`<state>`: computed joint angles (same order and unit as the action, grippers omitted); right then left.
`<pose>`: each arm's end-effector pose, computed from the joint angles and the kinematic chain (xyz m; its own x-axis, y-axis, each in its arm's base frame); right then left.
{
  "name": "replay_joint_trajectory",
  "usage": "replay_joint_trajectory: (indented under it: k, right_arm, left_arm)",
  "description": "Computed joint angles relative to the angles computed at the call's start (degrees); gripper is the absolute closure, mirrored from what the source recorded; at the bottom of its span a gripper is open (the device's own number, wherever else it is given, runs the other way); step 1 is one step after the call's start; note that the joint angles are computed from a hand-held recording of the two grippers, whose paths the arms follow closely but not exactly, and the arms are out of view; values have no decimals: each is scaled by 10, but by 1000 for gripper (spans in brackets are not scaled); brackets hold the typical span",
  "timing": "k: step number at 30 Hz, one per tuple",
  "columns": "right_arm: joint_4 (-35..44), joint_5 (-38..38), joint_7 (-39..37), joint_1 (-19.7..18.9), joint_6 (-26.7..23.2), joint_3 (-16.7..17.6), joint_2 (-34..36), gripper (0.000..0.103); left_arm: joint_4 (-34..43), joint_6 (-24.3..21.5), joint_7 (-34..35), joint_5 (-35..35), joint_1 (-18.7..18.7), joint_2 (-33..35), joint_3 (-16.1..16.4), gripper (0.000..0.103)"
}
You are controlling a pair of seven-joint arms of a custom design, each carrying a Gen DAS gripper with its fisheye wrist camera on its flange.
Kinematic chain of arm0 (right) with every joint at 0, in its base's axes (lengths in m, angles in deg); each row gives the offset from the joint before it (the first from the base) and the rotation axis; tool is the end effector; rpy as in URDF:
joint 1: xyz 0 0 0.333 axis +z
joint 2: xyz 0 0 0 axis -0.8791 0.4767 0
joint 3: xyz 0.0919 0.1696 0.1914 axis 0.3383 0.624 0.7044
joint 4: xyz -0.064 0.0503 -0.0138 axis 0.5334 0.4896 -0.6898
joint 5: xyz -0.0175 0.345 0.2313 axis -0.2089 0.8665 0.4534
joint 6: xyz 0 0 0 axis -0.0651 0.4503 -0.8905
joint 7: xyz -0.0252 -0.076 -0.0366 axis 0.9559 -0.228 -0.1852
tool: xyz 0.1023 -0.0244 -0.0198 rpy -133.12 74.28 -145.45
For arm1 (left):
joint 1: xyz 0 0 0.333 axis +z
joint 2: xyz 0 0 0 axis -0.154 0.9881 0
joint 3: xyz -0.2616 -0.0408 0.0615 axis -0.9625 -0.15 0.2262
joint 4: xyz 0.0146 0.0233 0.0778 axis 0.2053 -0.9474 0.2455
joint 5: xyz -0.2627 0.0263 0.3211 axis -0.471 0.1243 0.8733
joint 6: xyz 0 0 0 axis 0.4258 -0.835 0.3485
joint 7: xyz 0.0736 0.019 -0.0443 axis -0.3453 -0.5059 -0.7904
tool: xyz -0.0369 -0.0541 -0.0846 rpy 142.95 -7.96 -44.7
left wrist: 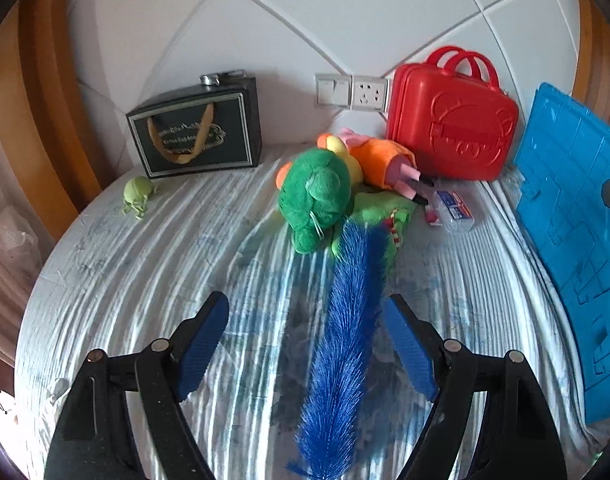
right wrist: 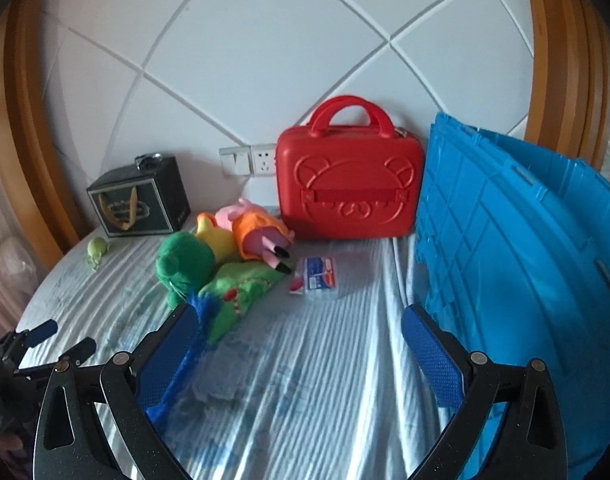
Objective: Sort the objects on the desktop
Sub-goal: 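Grasp the blue bristle brush with the left tool while the right tool grasps the floss-pick box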
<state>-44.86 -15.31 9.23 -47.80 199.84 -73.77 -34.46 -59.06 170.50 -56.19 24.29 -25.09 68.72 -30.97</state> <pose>0.6544 0.1905 0.6294 0.5584 -0.8290 -0.0316 -0.5587 -0.3476 -0.7530 0.5001 -0.2855 0.5427 0.5186 -0.8550 -0.0003 -0.6346 -0.3846 -0.6704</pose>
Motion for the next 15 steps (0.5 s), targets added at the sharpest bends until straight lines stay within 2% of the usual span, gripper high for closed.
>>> replay_joint_trajectory:
  k: [4, 10, 11, 12, 15]
  right_arm:
    - [79, -54, 42, 13, -42, -10, 94, 0]
    - [203, -83, 87, 19, -116, -19, 225, 0]
    - [220, -84, 90, 19, -124, -19, 242, 0]
    - [243, -86, 94, 20, -132, -19, 262, 0]
    - [325, -92, 102, 24, -156, -17, 326, 0]
  left_arm:
    - [8, 41, 44, -47, 5, 57, 16, 25]
    - [4, 106, 103, -126, 19, 117, 33, 54]
    - [-1, 121, 113, -138, 22, 121, 34, 65]
    - [-7, 134, 116, -141, 23, 121, 35, 81]
    - [-18, 148, 106, -123, 24, 111, 38, 90]
